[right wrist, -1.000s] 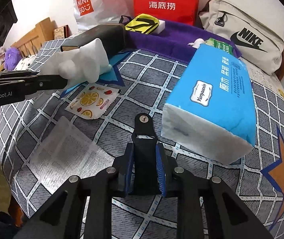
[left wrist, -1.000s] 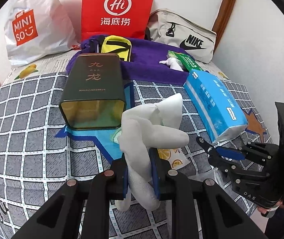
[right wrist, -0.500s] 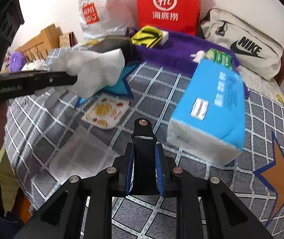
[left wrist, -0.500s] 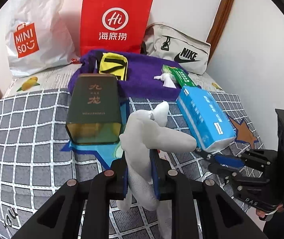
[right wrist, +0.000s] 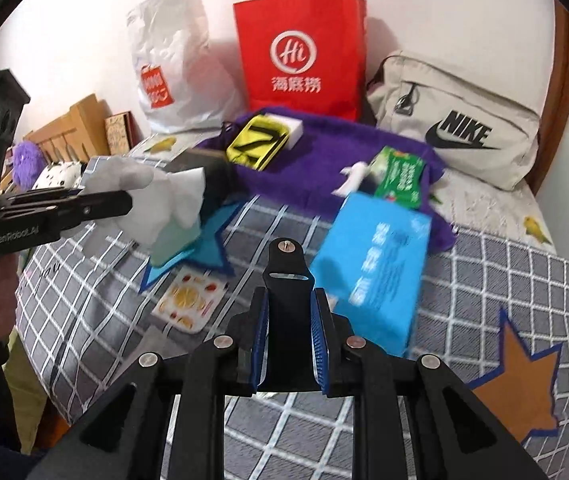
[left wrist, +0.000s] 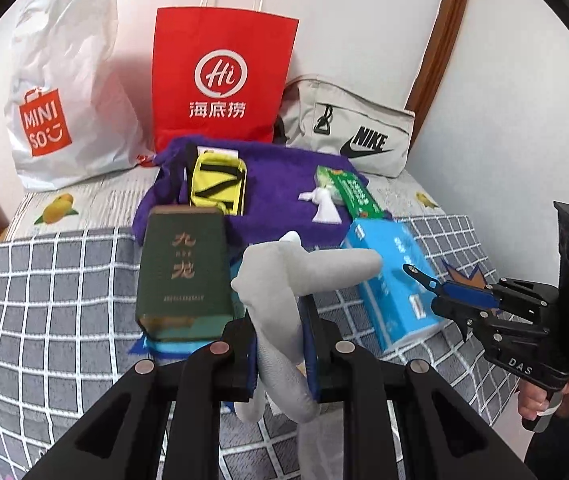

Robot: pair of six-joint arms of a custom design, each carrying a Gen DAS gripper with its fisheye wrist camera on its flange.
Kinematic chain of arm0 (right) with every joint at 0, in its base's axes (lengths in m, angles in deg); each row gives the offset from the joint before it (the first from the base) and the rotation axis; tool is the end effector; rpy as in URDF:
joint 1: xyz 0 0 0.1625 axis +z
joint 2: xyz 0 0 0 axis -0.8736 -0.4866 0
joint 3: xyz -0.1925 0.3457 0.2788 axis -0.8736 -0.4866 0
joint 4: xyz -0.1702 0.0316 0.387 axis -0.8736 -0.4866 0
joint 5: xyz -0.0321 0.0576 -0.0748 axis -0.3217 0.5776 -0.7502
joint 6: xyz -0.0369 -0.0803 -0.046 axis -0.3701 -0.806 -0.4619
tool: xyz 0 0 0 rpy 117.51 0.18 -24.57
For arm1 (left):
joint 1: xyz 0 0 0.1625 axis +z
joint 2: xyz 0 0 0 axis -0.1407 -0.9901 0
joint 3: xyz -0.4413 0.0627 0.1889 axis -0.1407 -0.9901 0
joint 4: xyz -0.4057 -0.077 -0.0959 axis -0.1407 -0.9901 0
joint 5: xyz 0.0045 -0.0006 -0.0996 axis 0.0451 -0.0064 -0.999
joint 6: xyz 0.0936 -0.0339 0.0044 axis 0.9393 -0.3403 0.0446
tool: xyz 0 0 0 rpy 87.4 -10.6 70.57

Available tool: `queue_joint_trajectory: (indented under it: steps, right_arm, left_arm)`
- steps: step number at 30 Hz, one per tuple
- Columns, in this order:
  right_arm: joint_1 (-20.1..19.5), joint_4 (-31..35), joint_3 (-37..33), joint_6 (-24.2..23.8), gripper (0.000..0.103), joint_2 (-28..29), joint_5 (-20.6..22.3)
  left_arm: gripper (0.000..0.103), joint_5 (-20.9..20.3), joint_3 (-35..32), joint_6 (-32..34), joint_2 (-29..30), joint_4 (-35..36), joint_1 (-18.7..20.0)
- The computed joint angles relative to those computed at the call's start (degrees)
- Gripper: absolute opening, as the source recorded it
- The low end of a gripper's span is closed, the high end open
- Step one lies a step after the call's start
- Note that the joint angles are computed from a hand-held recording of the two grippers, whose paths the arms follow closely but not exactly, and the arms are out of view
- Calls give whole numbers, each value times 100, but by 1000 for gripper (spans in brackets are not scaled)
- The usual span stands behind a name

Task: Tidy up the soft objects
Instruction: 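Lift the white glove with the left gripper and carry it over the purple towel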

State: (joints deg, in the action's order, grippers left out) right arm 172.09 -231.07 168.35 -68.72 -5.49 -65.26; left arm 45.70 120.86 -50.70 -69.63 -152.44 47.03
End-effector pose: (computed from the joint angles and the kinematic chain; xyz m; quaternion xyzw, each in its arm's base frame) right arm 0.2745 -0.4311 0.0205 0.4447 -0.8638 0.1437 0.1886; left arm -0.0615 -0.3291 0.2433 0.0436 0.8739 -0.3900 0.2870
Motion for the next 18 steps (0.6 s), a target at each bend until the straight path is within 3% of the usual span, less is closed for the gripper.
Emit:
queue_joint_trajectory:
  steps: [18]
  right_arm:
    - [11, 761, -1221, 105, 21, 194, 44]
  left_arm:
    - [16, -230, -931, 1761, 656, -1178, 926]
